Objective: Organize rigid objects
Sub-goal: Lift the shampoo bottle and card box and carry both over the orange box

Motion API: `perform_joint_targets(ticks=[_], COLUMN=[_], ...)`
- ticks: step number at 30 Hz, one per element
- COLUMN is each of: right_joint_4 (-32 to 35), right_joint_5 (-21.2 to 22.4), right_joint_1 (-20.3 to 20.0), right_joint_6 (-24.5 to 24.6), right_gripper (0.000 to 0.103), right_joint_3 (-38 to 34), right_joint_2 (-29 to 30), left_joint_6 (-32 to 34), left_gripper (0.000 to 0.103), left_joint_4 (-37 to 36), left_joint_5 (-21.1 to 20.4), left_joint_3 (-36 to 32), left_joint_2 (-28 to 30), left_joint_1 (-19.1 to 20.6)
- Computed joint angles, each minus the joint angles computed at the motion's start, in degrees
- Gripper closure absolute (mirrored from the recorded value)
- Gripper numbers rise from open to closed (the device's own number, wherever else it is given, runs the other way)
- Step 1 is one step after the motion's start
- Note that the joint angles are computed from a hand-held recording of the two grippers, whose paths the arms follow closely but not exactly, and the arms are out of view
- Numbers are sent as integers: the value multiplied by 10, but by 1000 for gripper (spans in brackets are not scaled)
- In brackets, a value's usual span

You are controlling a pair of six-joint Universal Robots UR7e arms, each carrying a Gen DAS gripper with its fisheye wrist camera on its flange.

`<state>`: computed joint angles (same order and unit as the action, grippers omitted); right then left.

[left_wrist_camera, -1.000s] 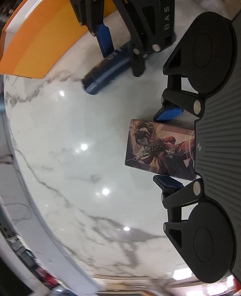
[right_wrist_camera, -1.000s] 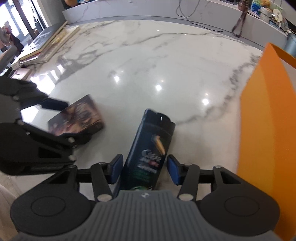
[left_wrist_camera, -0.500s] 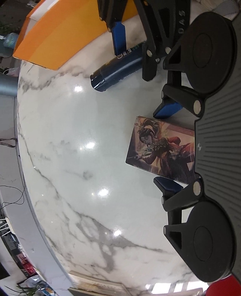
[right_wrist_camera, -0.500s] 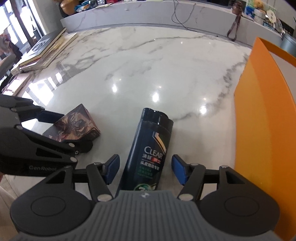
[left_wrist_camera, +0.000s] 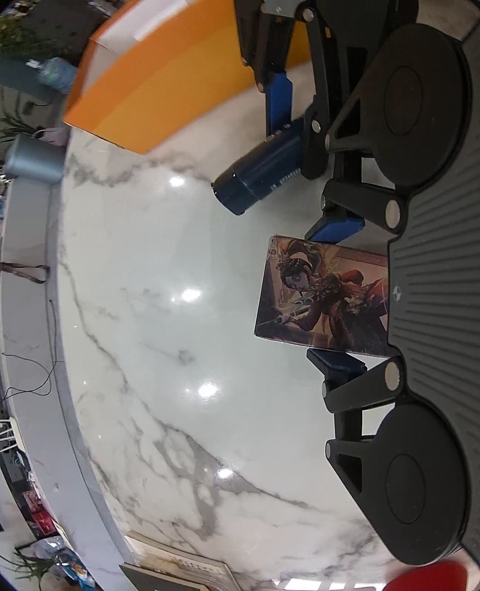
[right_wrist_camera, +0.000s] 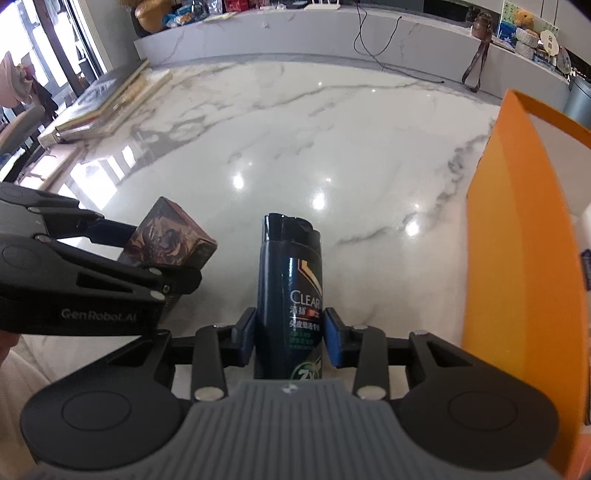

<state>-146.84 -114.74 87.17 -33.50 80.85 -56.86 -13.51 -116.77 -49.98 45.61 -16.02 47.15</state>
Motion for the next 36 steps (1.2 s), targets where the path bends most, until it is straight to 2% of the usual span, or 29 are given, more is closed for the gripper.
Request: perform_joint_targets(ticks=[12,15,19,24,28,33,36], right_joint_4=[-53,-73,-89,-121,-133,-133,-127], right_joint_5=[49,64,90,104,107,113,109], right_joint_1=[5,5,-4,-19,-38,-67,-83], right_joint_6=[-20,-26,-9,-4,0,3,-6], right_gripper=[65,65,65,65,65,65,65], right_joint_3=[65,87,105,121,129,126,114], right_joint_2=[-76,-106,-148,-190,-215,-234,-236], left_joint_6=[-34,-32,-7,21,32,48,49], left_gripper=[35,35,35,35,35,35,35], left_joint_4=[-139,-168,-196,-198,-171,-120,-56], left_joint_5=[-10,-8,-11,-26,-57,-91,-113], left_joint_3=[91,97,84,30,-44,-164,-271], left_joint_2=[-48,-52,-45,-11,34,110,171], left_joint_1=[-36,-51,-73,-92,-101,-106,-106])
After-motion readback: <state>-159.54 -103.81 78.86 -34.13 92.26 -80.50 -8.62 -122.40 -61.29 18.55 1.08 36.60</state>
